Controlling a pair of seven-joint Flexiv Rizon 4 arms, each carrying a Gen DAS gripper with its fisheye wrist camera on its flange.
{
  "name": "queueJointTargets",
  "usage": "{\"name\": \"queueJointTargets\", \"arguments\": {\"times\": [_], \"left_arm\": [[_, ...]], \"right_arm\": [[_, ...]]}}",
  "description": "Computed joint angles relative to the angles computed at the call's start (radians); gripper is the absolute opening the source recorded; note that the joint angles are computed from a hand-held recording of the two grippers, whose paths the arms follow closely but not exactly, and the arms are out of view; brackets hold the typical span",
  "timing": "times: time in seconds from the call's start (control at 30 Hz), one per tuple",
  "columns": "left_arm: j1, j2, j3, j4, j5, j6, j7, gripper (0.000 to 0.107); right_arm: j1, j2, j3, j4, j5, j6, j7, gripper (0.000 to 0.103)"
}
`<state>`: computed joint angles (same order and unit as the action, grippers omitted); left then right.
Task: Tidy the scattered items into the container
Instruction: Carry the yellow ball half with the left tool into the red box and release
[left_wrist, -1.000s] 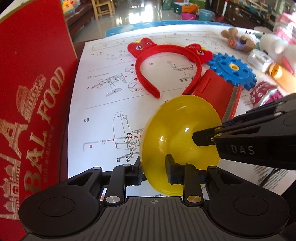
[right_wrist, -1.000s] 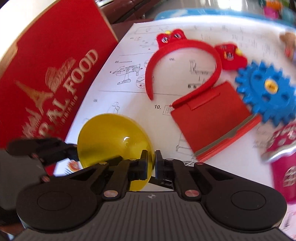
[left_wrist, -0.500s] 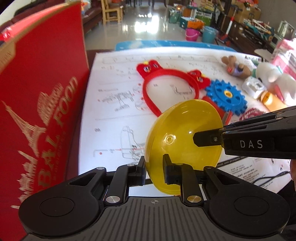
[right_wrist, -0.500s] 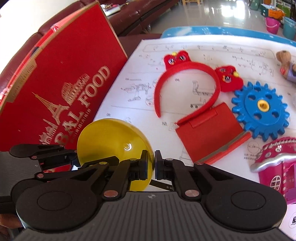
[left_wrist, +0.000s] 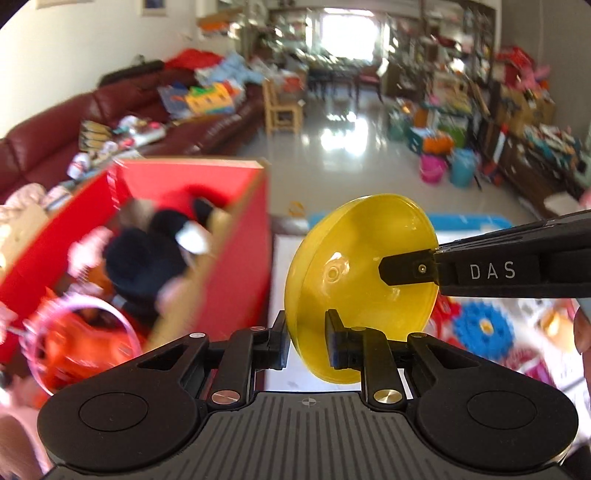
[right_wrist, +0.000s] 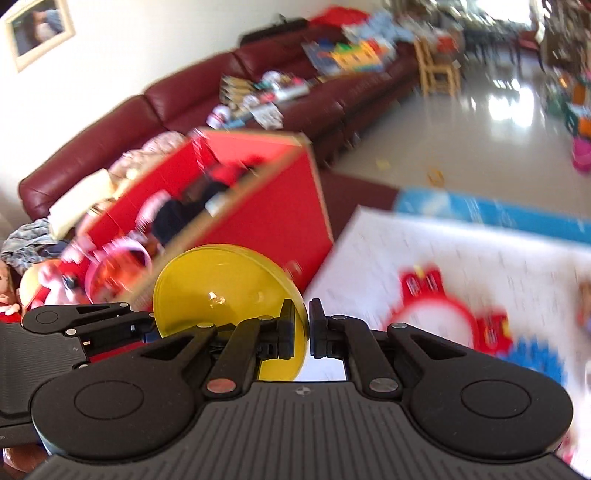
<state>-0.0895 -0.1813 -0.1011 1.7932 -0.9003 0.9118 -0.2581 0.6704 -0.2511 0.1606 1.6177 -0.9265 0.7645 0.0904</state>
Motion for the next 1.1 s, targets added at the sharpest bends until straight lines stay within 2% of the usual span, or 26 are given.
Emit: {"name": "queueJointTargets", "arguments": {"times": [0.13, 0.3, 0.5, 0.53, 0.57, 0.6, 0.63, 0.67, 0.73, 0.87, 1.1], "left_arm": [[0.028, -0.051, 0.009, -0.095, 0.04, -0.02, -0.094, 0.023], [0.069, -0.112, 0.009, -0.197, 0.102, -0.01, -0.196, 0.024], [0.101, -0.256, -0.011, -0.431, 0.205, 0.016, -0.362, 0.023], [0.102, -0.29, -0.013, -0.488, 0.231, 0.011, -0.405, 0.035], [0.1, -0.326, -0.011, -0.549, 0.265, 0.003, -0.449, 0.043], [0.086, -0.362, 0.007, -0.608, 0.319, 0.009, -0.512, 0.063], [0.068, -0.389, 0.032, -0.65, 0.374, 0.034, -0.579, 0.083], [0.059, -0.405, 0.044, -0.668, 0.41, 0.067, -0.618, 0.088], [0.066, -0.412, 0.036, -0.677, 0.448, 0.075, -0.646, 0.089], [0.086, -0.399, 0.006, -0.644, 0.487, 0.063, -0.644, 0.09], [0.097, -0.365, -0.028, -0.554, 0.498, 0.084, -0.592, 0.09]], "right_arm": [[0.012, -0.083, -0.02, -0.137, 0.024, 0.002, -0.122, 0.009], [0.038, -0.2, -0.055, -0.318, 0.12, 0.013, -0.273, 0.009], [0.088, -0.375, -0.146, -0.624, 0.187, -0.018, -0.42, 0.01], [0.097, -0.406, -0.173, -0.675, 0.182, -0.016, -0.426, 0.013], [0.106, -0.436, -0.202, -0.722, 0.171, -0.02, -0.436, 0.033], [0.117, -0.468, -0.229, -0.778, 0.164, -0.055, -0.445, 0.055], [0.137, -0.487, -0.279, -0.805, 0.161, -0.078, -0.433, 0.091], [0.142, -0.488, -0.297, -0.799, 0.125, -0.081, -0.394, 0.093], [0.139, -0.461, -0.304, -0.742, 0.109, -0.036, -0.358, 0.093], [0.125, -0.403, -0.281, -0.621, 0.1, 0.005, -0.315, 0.093], [0.106, -0.361, -0.233, -0.538, 0.118, -0.009, -0.276, 0.093]]}}
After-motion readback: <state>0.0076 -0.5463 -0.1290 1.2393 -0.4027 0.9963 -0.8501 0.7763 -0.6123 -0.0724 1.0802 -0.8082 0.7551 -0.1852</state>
